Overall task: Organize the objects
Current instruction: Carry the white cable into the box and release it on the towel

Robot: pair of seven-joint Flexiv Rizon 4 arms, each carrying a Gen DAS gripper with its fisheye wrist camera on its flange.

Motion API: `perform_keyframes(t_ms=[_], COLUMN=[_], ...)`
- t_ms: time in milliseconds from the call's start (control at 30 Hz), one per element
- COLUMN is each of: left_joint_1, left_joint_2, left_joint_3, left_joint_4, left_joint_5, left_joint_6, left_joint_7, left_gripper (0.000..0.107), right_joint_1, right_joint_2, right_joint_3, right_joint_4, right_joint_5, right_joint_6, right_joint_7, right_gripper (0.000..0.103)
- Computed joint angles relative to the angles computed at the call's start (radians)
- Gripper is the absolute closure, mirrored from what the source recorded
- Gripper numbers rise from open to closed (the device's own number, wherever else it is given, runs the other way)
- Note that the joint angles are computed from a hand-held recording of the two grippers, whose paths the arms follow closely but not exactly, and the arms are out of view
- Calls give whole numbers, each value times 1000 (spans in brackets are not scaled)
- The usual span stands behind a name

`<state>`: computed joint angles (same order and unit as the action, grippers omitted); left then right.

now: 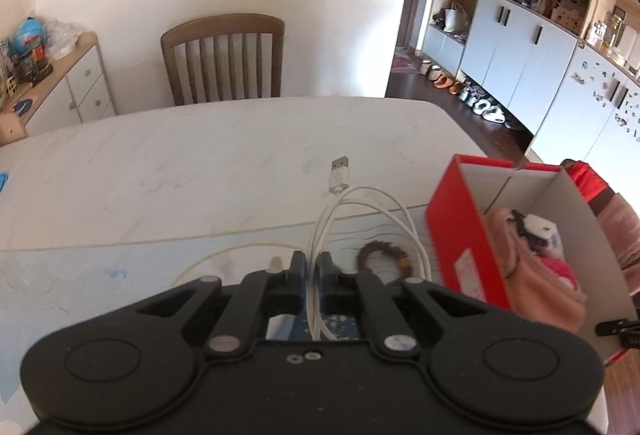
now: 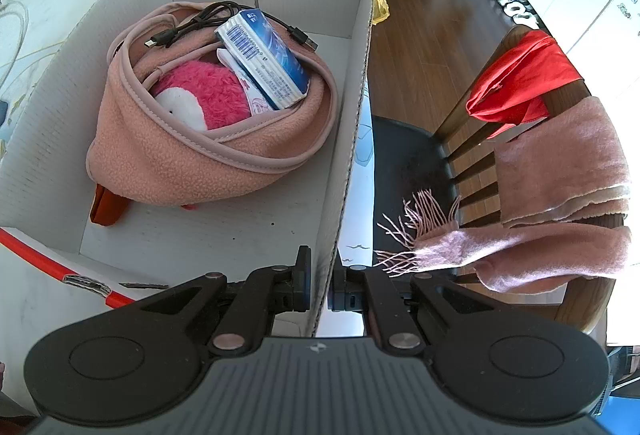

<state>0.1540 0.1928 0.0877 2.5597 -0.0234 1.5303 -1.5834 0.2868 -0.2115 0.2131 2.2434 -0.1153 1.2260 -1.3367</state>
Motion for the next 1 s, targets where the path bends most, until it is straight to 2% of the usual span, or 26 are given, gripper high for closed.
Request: perform_keyframes(t_ms=[100,367,500,567,633,700,900,1000], left_joint_1=[-32,-209,-301,-362,-371,-392,-341,-340], left_joint_2=[1,-56,-104,-136,-167,-194,-259,-294], left_joint_3=[-12,6,3,1,-27,-64,-154,-138], left_joint_4=[-15,-66,-88,-95,-108,-112,-153,-190], left_joint_5=[-15,-192,-319,-434,-471,-593,-574,-457], left_joint_6=[13,69,94,114,124,140,121,88], left_joint_7=[2,133,221,298,328,420,413,326], left_gripper=[103,103,103,103,103,103,103,103], right_joint_1=[0,-2,-1,-1,-1,-1,-2,-1], right_joint_2=[-4,-8,-8,-9,-11,-11,-12,-14], right_joint_3=[0,2,2,4,4,4,4,5], right_joint_4=[-1,-3,-3,-5,-6,-6,-6,-8], right_joint_5=[3,8,8,12,14,14,15,15], right_joint_6=[3,5,6,6,7,7,9,10], right_joint_7=[0,-7,-7,-8,-8,-9,-11,-13], right_gripper=[97,97,97,97,97,97,97,97])
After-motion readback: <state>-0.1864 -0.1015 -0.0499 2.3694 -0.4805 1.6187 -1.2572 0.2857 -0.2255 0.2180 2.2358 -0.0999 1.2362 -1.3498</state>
